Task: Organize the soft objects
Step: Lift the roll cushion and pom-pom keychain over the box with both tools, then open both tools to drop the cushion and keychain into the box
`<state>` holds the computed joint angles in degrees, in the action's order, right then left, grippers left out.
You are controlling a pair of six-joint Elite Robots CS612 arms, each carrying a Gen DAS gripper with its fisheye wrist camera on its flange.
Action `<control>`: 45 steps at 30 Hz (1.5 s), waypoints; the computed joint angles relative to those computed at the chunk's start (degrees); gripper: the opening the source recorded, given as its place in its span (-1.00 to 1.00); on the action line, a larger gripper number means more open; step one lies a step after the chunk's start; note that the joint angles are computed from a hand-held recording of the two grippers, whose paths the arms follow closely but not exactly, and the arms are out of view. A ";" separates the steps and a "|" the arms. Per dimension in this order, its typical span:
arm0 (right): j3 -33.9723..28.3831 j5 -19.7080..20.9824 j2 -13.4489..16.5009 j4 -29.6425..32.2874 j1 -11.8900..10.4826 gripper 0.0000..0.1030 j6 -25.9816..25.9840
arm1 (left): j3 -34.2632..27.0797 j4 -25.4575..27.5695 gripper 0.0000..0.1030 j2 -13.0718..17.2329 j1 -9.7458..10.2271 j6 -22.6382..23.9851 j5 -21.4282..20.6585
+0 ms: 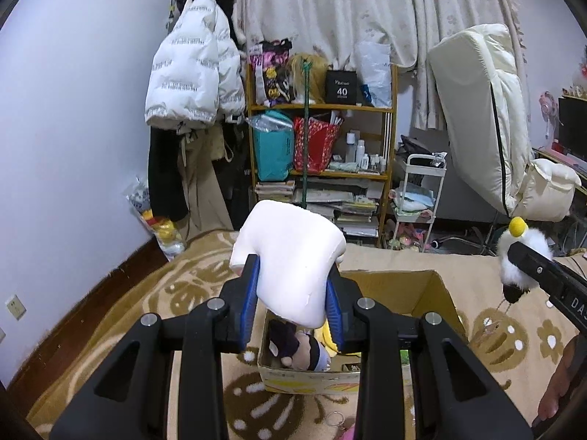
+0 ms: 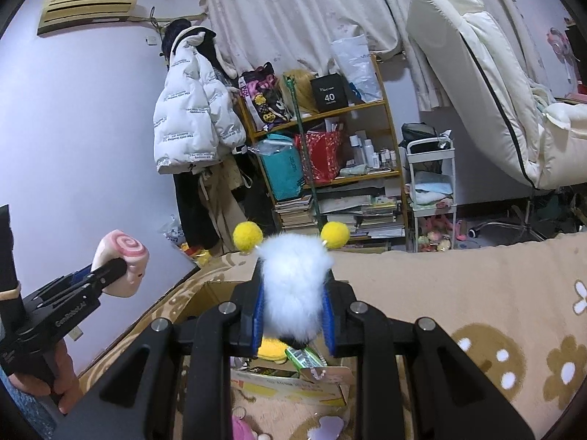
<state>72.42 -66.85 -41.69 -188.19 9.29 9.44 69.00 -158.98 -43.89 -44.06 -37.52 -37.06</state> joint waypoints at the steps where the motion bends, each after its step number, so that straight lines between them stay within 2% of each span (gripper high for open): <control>1: -0.37 0.07 0.22 0.35 0.08 -0.49 -0.26 | -0.21 0.38 -0.40 0.20 0.16 -0.23 -0.41; 9: -2.70 1.33 1.89 2.79 0.48 -0.49 -1.46 | -1.17 0.59 -0.39 1.51 0.98 -0.61 -3.33; 16: -4.42 1.77 3.12 6.97 0.96 -0.48 -3.82 | -2.12 3.73 -0.38 2.51 1.96 -3.41 -7.49; 31: -6.14 1.26 4.35 15.97 1.57 -0.48 -7.65 | -3.89 8.87 -0.34 4.35 2.63 -3.96 -14.41; 37: -7.09 1.51 4.87 19.80 1.50 -0.47 -6.64 | -4.39 10.75 -0.32 4.69 2.58 -3.81 -14.99; 45: -7.32 1.03 4.92 20.52 1.49 -0.42 -6.41 | -4.27 11.29 -0.25 4.61 2.93 -5.26 -15.98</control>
